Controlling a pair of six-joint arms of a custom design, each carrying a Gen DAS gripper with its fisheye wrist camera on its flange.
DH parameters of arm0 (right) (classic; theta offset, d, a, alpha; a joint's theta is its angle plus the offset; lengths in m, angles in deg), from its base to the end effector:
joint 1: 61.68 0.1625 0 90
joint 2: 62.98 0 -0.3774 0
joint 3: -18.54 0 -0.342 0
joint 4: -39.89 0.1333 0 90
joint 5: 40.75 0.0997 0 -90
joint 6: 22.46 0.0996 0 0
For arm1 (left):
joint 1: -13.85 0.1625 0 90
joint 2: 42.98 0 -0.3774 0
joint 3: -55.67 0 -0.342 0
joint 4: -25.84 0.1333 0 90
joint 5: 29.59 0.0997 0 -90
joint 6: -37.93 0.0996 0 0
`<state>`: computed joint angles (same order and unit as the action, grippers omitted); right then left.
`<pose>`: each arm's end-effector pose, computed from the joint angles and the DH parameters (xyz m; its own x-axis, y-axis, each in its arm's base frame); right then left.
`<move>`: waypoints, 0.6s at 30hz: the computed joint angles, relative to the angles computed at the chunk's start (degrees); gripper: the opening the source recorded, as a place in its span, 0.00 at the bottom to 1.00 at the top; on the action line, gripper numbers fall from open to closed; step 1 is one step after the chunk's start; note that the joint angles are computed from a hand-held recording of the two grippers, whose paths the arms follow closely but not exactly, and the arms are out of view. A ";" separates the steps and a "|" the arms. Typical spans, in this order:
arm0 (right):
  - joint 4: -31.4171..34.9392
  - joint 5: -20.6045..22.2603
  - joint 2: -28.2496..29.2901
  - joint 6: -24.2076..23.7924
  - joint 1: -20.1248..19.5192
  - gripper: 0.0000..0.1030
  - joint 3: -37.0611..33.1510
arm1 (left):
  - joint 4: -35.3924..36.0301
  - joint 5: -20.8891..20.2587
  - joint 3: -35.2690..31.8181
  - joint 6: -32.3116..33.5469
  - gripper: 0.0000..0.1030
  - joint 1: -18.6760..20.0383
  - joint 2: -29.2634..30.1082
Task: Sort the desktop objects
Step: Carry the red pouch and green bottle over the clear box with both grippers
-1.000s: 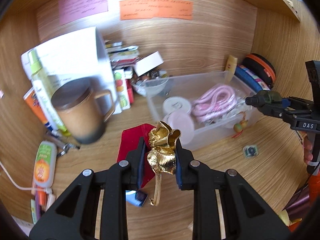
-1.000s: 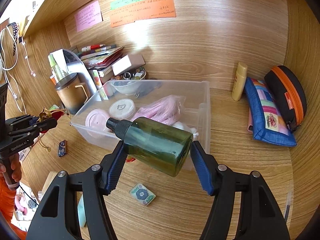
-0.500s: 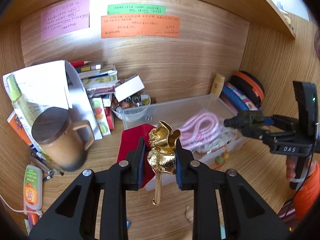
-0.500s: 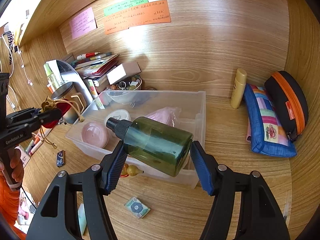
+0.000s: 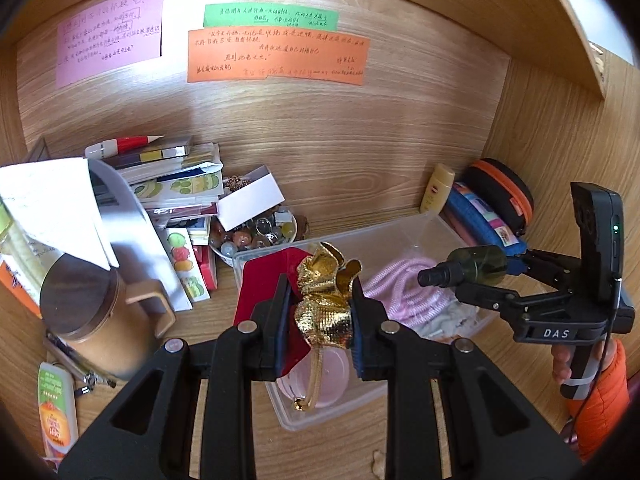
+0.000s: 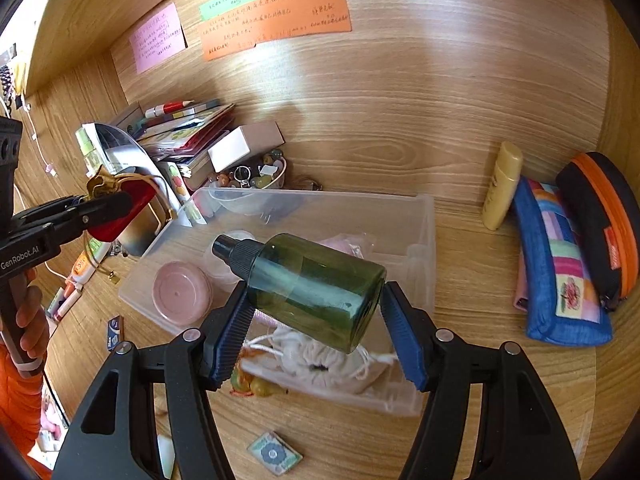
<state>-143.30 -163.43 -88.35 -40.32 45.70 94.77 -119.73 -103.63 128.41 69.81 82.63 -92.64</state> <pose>0.2811 -0.6319 0.0641 -0.8002 -0.1254 0.5865 -0.4899 0.7008 -0.5185 -0.1016 -0.7055 0.2889 -0.6452 0.5939 -0.4806 0.7608 0.5566 -0.3336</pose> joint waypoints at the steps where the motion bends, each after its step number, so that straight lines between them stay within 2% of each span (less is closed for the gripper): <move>1: 0.74 0.13 0.25 -0.03 -0.09 0.59 -0.71 | 0.26 0.23 -0.91 0.01 0.24 0.03 0.71; 18: 9.61 -0.44 4.52 -0.13 -1.01 0.60 -11.43 | 2.81 3.09 -9.64 0.68 0.24 0.91 8.42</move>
